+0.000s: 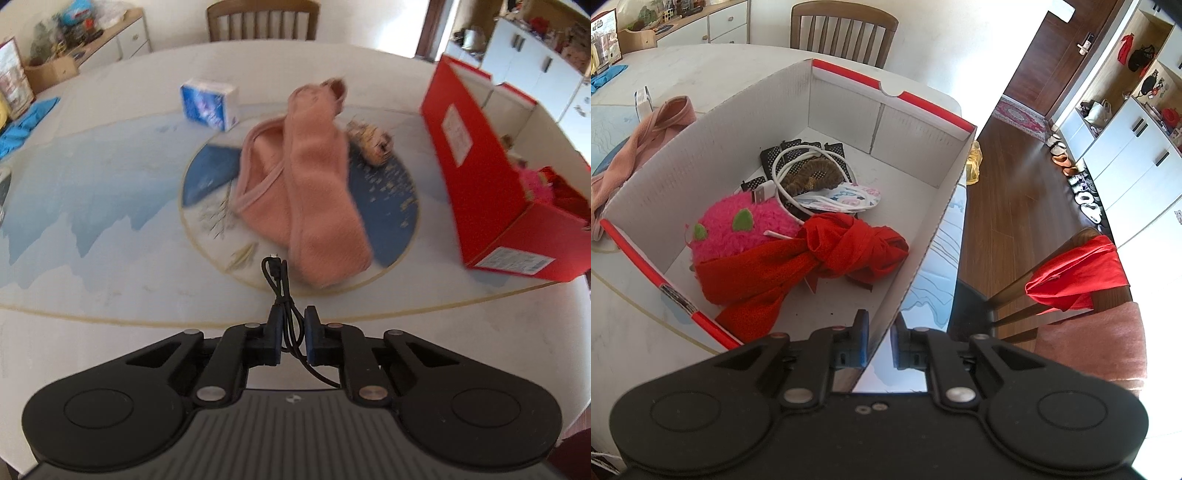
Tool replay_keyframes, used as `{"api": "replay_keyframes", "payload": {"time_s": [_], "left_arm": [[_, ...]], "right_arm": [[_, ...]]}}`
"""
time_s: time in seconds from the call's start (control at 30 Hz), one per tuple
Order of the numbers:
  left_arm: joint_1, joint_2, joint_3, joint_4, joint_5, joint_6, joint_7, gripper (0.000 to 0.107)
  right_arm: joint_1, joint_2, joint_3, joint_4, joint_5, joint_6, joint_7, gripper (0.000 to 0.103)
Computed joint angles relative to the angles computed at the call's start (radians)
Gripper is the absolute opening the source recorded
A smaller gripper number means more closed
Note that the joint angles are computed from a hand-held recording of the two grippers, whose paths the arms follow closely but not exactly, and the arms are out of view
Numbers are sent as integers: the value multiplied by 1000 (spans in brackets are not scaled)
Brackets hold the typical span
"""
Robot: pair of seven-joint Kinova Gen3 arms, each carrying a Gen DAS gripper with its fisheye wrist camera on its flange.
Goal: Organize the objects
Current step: 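Lift the black cable with the left gripper and carry it into the box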
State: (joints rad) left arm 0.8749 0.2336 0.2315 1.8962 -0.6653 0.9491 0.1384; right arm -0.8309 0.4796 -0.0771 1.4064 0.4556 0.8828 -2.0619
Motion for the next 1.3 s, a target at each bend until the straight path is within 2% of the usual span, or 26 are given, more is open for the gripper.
{"api": "replay_keyframes", "payload": {"time_s": [0.37, 0.7, 0.97, 1.3], "left_arm": [[-37, -65, 22, -53, -33, -49, -94, 11], [-97, -55, 13, -200, -39, -91, -355, 11], [-112, 45, -30, -388, 8, -125, -626, 11], [-95, 260, -84, -676, 129, -81, -904, 11]], "right_arm": [[-1, 0, 1, 1, 0, -1, -2, 11], [-2, 4, 2, -3, 4, 1, 1, 11], [-3, 4, 2, -4, 4, 3, 1, 11], [-5, 2, 3, 1, 7, 2, -5, 11]]}}
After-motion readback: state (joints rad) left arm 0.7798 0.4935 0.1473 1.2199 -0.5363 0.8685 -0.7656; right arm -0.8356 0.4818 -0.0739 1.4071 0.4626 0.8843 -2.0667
